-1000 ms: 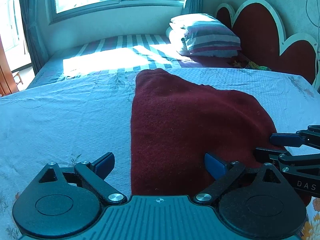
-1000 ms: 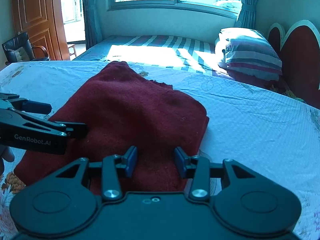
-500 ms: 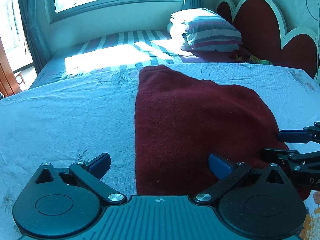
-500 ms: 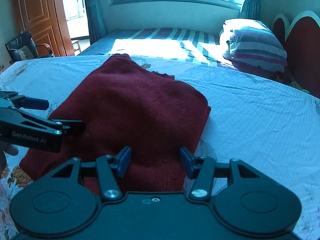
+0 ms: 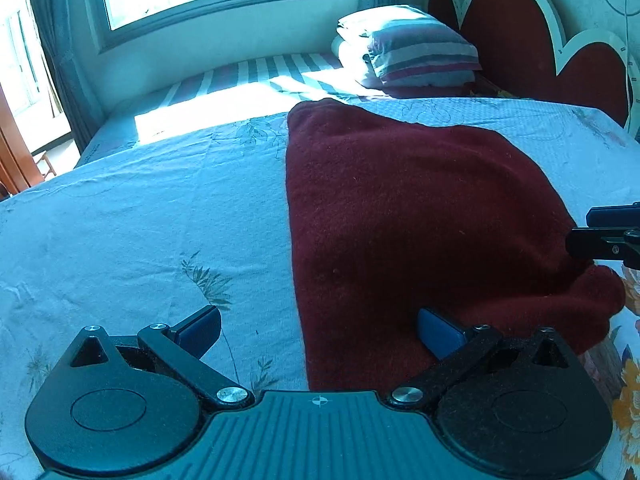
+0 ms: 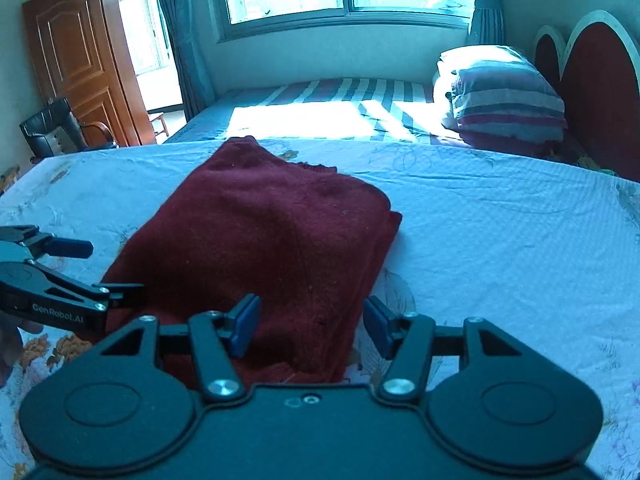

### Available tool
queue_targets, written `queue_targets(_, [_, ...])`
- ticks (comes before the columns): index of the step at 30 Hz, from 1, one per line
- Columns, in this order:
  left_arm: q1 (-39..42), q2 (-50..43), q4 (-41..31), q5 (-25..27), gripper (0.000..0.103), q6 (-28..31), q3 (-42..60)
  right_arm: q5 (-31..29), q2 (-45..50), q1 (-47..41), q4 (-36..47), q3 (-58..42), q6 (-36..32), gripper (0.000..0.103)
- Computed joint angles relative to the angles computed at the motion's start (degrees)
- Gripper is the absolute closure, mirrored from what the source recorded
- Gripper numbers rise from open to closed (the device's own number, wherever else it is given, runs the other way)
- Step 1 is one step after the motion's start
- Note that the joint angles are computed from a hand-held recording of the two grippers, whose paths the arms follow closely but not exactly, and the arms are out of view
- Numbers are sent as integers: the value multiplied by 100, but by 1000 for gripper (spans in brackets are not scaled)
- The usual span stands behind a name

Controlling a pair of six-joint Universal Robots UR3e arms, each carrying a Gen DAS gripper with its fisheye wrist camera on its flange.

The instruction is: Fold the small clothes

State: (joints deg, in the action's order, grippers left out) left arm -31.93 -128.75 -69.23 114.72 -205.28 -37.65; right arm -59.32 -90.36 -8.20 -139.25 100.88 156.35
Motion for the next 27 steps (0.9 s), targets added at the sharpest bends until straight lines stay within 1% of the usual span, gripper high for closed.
queue_targets(3, [-63, 448, 361, -37, 0, -165, -903, 158, -343, -145, 50, 352, -124, 47])
queue_targets(4, [-66, 602, 558, -44, 0, -221, -1251, 124, -310, -132, 235, 322, -204, 47])
queue_targets(5, [-50, 789, 836, -97, 0, -309, -1648, 1, -271, -86, 373, 322, -288, 48])
queue_targets(6, [-28, 939, 1011, -155, 0, -406, -1928, -363, -147, 68, 506, 262, -353, 48])
queue_targets(7, [-12, 1087, 1157, -190, 0, -478, -2205, -383, -164, 43, 365, 432, -355, 47])
queue_targets(8, [6, 1181, 1267, -211, 0, -472, -2394, -183, -259, -98, 242, 620, -288, 47])
queue_targets(9, [18, 1264, 1413, -239, 0, -439, -2582, -80, -355, -208, 434, 625, -293, 47])
queue_targets(10, [41, 1332, 1529, -288, 0, -409, -2728, -13, -434, -270, 454, 676, -325, 46])
queue_targets(12, [68, 1440, 1607, -324, 0, -339, -2830, -65, -517, -255, 405, 755, -550, 45])
queue_targets(14, [58, 1455, 1809, -76, 0, -203, -2775, 7, -593, -295, 382, 763, -635, 46])
queue_targets(15, [100, 1404, 1916, -13, 0, -96, -2682, 149, -615, -365, 269, 746, -571, 46])
queue_targets(16, [166, 1303, 1889, -18, 0, -12, -2490, 312, -601, -427, 84, 733, -476, 46])
queue_targets(17, [301, 1066, 1716, -49, 0, 94, -2057, 405, -535, -434, -184, 729, -362, 46])
queue_targets(18, [413, 860, 1621, -82, 0, 173, -1718, 382, -369, -371, -512, 644, -203, 46])
queue_targets(19, [511, 699, 1645, -158, 0, 243, -1497, 249, -37, -241, -836, 383, 31, 45])
queue_targets(20, [685, 453, 1547, -391, 0, 262, -1096, 165, 268, -148, -984, 105, 217, 44])
queue_targets(21, [841, 257, 1399, -669, 0, 229, -749, 140, 525, -94, -981, -175, 346, 44])
queue_targets(23, [1109, 4, 1463, -1157, 0, 149, -440, 211, 1183, -63, -726, -936, 714, 44])
queue_targets(24, [1152, -214, 1334, -1144, 0, 138, -126, 176, 1430, -46, -643, -1232, 881, 44])
queue_targets(25, [1152, -404, 1148, -1057, 0, 160, 180, 109, 1695, -25, -598, -1534, 1032, 47])
queue_targets(27, [1217, -647, 1138, -1130, 0, 185, 447, 84, 1973, 10, -713, -1826, 1096, 48])
